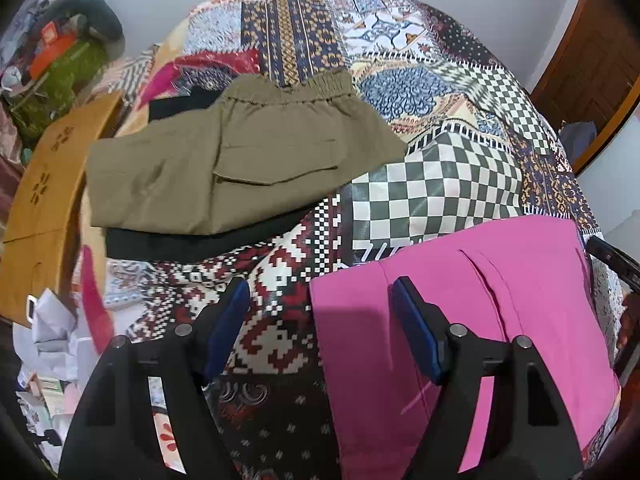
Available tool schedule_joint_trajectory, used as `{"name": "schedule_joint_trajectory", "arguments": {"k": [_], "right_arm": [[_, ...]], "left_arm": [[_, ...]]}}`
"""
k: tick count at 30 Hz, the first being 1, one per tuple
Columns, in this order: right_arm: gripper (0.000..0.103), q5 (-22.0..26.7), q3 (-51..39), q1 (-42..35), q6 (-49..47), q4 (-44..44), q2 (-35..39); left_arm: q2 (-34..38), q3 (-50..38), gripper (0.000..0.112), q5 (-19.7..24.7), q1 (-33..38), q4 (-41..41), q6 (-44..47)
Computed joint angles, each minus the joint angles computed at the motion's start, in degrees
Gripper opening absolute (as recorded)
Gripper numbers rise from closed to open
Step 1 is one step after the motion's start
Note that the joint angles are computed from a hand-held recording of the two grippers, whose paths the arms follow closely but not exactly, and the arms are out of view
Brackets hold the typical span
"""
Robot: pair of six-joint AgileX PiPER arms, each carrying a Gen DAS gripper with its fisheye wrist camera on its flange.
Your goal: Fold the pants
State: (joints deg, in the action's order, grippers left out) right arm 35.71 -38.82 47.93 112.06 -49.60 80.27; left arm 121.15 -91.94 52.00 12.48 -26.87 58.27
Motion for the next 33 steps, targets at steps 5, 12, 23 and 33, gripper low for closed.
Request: {"name": "schedule_joint_trajectory", "arguments": {"k": [5,12,23,33], "right_arm": [[0.06,-8.88,-0.37,-8.88,-8.43,2.43,4.2],[0.054,-15.5,-0.13,-12.67,-12.21,2.65,8.02],[0.007,-7.42,-5.76,-10.83,-20.7,6.51,12.69],[0.008,1.06,-9.79,-10.33,-26.45,12.54,12.12]], "left_arm": [[2.64,-1.76,0.076,1.97,-0.38,0.22,-0.47],[2.39,1.24,0.083,-1.65,-0.07,-1.23,3.35],[-1.1,8.78,0.08,-12.13,-0.42,-3.23,6.5],[3.91,-2.71,0.06,-4.2,3.71,5.32,-4.9]]}}
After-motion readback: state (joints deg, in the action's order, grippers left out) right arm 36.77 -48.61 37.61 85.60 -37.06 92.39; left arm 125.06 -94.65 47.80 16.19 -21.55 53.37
